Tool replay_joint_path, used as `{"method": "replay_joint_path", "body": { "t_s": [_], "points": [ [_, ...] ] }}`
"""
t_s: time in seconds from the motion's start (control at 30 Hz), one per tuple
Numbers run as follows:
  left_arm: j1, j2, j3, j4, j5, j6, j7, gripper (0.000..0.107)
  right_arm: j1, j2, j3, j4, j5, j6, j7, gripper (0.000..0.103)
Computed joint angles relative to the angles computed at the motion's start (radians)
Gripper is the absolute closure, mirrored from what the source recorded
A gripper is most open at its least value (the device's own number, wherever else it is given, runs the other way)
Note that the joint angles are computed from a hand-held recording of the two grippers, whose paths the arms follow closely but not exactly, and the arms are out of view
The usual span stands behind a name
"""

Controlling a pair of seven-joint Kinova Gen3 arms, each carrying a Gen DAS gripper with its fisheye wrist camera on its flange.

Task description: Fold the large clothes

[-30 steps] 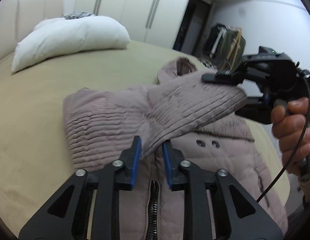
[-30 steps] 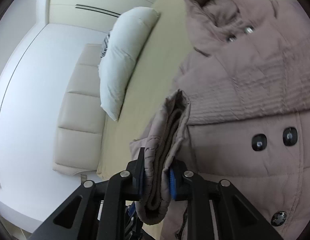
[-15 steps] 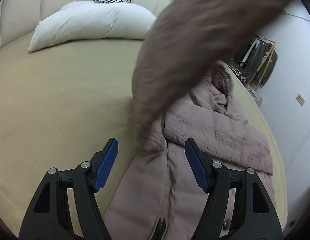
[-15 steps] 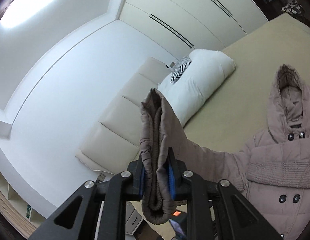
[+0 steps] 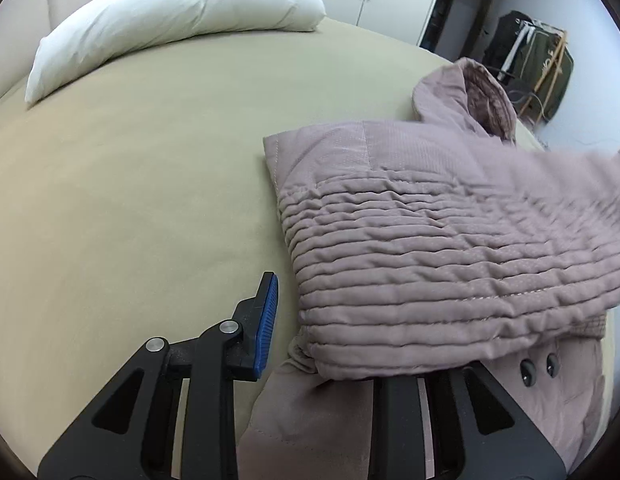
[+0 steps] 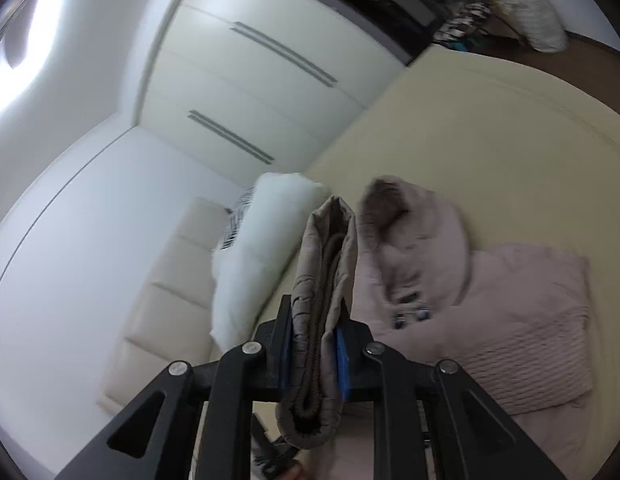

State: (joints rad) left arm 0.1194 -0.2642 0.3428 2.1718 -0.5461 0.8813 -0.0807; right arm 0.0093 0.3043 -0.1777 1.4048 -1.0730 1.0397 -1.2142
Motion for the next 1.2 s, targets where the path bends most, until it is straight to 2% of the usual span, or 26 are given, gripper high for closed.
{"method": "replay_joint_path", "body": {
  "t_s": [0.13,0.2,0.27,0.3,0.33,0.37,0.43,0.5,0.6,0.7,0.8,0.87,0.93,1.0,1.07,1.1,1.13,1.2],
  "points": [
    [0.017,0.035,-0.010,-0.006,-0.016,-0.001,-0.036,0.082,0.062,0.087,-0.062,0.129,0.124,-0.149,-0.080,0.083],
    [0.041,0.042,0.020,-0.044,-0.003,0.064,-0.047,0.082,0.076,0.119,-0.077,0.193,0.141,-0.212,-0.087,0.080],
    [0.077,0.038,0.051,-0.067,0.002,0.129,-0.058,0.082,0.132,0.132,-0.131,0.242,0.104,-0.256,-0.053,0.079],
    [0.102,0.038,0.057,-0.077,0.005,0.156,-0.071,0.082,0.137,0.120,-0.134,0.253,0.099,-0.264,-0.052,0.078],
    [0.121,0.037,0.063,-0.087,0.012,0.181,-0.082,0.082,0.124,0.105,-0.119,0.249,0.111,-0.261,-0.062,0.073],
    [0.133,0.042,0.071,-0.094,0.014,0.190,-0.079,0.082,0.093,0.088,-0.086,0.235,0.139,-0.254,-0.084,0.070],
    [0.162,0.012,0.069,-0.123,0.032,0.249,-0.106,0.082,0.010,0.046,0.007,0.199,0.220,-0.245,-0.151,0.058],
    [0.171,-0.017,0.083,-0.148,0.038,0.296,-0.113,0.082,-0.081,-0.002,0.100,0.189,0.302,-0.280,-0.201,0.048],
    [0.152,-0.053,0.106,-0.188,-0.001,0.343,-0.119,0.082,-0.209,-0.059,0.201,0.129,0.405,-0.258,-0.236,0.047],
    [0.109,-0.038,0.092,-0.205,-0.054,0.299,-0.145,0.082,-0.323,-0.065,0.207,0.066,0.487,-0.237,-0.191,0.047],
    [0.072,0.024,0.027,-0.213,-0.075,0.220,-0.183,0.082,-0.462,-0.032,0.230,0.020,0.606,-0.240,-0.232,0.047],
    [0.043,0.085,-0.003,-0.210,-0.068,0.187,-0.220,0.082,-0.554,0.000,0.276,0.014,0.687,-0.253,-0.267,0.047],
    [0.058,0.148,-0.085,-0.195,-0.012,0.116,-0.283,0.082,-0.647,0.040,0.352,0.033,0.768,-0.270,-0.270,0.046],
    [0.068,0.160,-0.122,-0.149,0.001,0.046,-0.286,0.082,-0.734,0.046,0.425,0.101,0.850,-0.340,-0.295,0.045],
    [0.067,0.157,-0.109,-0.136,-0.024,0.039,-0.272,0.082,-0.764,0.013,0.437,0.176,0.931,-0.421,-0.304,0.036],
    [0.077,0.155,-0.123,-0.141,-0.015,0.045,-0.289,0.082,-0.756,0.004,0.415,0.197,0.972,-0.446,-0.323,0.033],
    [0.085,0.146,-0.134,-0.151,-0.009,0.059,-0.292,0.082,-0.730,-0.005,0.376,0.204,1.010,-0.454,-0.357,0.033],
    [0.072,0.107,-0.101,-0.161,-0.028,0.095,-0.250,0.082,-0.686,-0.024,0.320,0.186,1.044,-0.444,-0.425,0.035]
  ]
}}
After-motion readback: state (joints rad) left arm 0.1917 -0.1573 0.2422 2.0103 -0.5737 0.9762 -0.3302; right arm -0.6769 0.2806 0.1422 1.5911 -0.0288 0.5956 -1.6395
